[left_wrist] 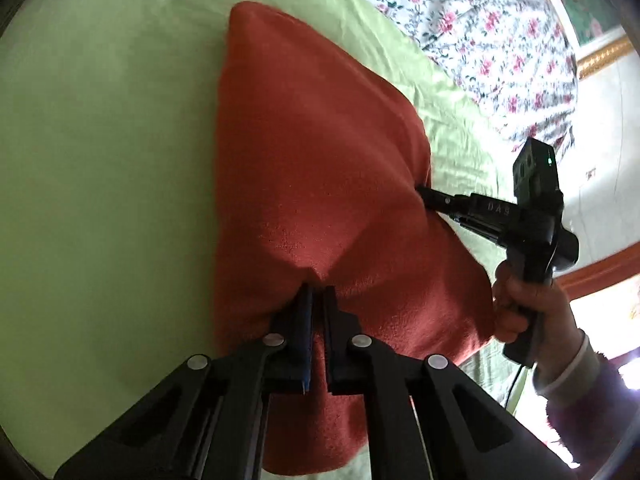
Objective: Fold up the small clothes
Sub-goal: 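Release the sweater and lift both grippers away from the folded bundle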
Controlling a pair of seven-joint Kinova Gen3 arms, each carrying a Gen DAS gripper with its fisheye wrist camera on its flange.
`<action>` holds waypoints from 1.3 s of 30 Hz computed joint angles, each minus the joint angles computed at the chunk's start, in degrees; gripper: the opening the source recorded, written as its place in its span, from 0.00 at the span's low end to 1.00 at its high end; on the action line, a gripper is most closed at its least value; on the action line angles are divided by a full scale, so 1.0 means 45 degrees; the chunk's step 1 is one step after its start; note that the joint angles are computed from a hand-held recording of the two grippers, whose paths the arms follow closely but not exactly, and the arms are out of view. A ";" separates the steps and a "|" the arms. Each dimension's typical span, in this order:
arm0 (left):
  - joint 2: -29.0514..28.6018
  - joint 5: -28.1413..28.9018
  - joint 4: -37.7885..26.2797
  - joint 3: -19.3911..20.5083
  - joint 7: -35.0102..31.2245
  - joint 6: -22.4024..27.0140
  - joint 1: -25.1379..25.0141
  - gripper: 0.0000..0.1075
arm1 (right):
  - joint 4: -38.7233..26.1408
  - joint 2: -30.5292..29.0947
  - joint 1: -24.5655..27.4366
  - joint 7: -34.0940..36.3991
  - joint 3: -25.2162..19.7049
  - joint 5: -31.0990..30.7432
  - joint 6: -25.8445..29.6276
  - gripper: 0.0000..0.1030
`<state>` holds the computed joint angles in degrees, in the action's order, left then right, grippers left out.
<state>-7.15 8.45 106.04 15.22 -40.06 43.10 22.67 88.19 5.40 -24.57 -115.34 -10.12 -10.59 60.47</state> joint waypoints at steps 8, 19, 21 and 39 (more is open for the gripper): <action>-0.0112 -0.1856 -0.1366 0.1036 0.1424 0.1876 0.0844 0.20 | -0.0434 -0.0916 0.0189 0.0063 -0.0051 0.0108 0.0887 0.05; -0.0479 -0.1220 -0.0068 0.1187 0.1622 0.1677 0.1250 0.20 | 0.1653 -0.2995 -0.0590 -0.0474 -0.1062 0.0870 0.1951 0.00; -0.0386 -0.1428 -0.0263 0.1336 0.1699 0.1905 0.1245 0.20 | 0.2484 -0.3608 -0.0736 -0.0542 -0.0276 0.0211 0.1085 0.00; 0.0331 -0.2988 -0.1571 0.1828 0.2949 0.3351 0.2189 0.51 | 0.1621 -0.3594 -0.0345 -0.1842 -0.1390 0.0682 0.1825 0.04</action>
<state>-5.67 -5.00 98.97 23.45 -26.79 58.18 32.52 95.49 -10.77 -26.12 -123.63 -16.37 -7.51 68.69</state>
